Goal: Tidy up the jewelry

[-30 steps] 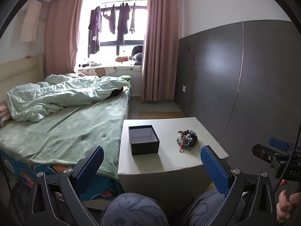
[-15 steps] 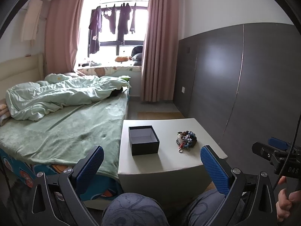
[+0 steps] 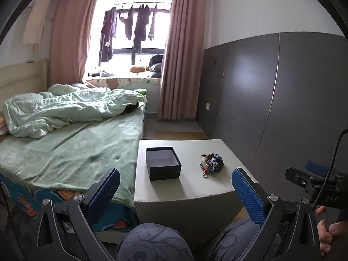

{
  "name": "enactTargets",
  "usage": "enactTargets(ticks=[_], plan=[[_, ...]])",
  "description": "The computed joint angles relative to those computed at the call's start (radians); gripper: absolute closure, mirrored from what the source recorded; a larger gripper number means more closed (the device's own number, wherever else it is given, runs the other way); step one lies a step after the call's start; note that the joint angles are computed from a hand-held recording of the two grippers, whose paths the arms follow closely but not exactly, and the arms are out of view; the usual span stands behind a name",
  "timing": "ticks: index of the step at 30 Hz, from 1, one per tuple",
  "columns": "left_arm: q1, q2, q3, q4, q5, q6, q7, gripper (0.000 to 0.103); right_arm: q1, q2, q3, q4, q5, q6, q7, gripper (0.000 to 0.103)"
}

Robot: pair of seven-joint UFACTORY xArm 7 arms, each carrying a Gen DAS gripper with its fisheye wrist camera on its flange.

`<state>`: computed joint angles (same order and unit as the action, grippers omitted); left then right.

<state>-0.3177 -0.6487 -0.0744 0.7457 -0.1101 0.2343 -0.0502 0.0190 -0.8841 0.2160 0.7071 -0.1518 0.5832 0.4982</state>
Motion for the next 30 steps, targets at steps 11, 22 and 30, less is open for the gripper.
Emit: enactTargets(ticks=[11, 22, 30], plan=[[-0.019, -0.013, 0.032, -0.009, -0.025, 0.002, 0.014, 0.000, -0.022, -0.002, 0.023, 0.009, -0.030, 0.012, 0.026, 0.000], [-0.019, -0.025, 0.032, -0.011, -0.034, 0.016, 0.028, 0.000, -0.015, -0.007, 0.015, 0.005, -0.027, 0.014, 0.034, 0.000], [-0.023, 0.003, 0.032, 0.019, -0.038, 0.015, 0.035, 0.000, -0.004, 0.009, -0.002, 0.015, -0.016, 0.001, 0.019, 0.000]])
